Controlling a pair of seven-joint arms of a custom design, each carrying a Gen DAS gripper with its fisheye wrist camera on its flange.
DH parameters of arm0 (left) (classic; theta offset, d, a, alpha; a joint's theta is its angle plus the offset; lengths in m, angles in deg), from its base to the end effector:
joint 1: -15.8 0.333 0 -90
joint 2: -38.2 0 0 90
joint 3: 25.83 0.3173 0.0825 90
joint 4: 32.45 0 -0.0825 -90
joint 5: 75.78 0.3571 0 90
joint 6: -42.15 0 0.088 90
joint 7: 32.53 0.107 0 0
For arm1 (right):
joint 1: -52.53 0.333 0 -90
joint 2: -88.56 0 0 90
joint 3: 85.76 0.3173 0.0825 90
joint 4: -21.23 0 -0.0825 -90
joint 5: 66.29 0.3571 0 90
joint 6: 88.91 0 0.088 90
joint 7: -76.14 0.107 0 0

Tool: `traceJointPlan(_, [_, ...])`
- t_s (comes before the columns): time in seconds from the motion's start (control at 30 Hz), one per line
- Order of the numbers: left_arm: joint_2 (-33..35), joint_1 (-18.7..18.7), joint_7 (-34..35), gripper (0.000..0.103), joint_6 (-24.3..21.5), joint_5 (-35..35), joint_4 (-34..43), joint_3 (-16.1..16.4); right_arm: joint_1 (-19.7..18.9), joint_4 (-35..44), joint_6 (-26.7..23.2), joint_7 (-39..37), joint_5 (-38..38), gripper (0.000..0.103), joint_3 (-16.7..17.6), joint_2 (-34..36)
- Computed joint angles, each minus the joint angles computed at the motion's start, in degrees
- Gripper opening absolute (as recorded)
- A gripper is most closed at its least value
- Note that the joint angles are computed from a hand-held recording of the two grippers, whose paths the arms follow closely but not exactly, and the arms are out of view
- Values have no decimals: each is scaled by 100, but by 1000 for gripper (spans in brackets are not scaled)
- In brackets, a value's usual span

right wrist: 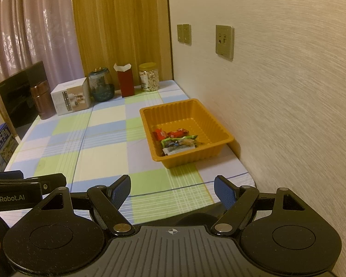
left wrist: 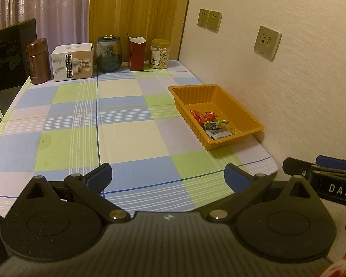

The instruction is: Organize snacks

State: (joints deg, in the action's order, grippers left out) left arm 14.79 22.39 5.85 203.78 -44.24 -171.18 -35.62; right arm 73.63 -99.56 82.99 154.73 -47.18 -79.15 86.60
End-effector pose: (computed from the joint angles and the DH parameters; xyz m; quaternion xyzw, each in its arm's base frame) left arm 0.4418 -0.0599 0.5572 -0.7487 0.5094 -0.2862 0.3132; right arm 0.5070 0.2406 0.5556 -0.7386 0.5017 -0.1902 0.4082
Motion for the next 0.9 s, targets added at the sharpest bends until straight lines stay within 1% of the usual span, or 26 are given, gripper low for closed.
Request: traceJointPlan(0.9, [19, -9, -33, 103, -14, 32, 17, -2, -16, 50, 16, -21, 18, 79, -14, 62])
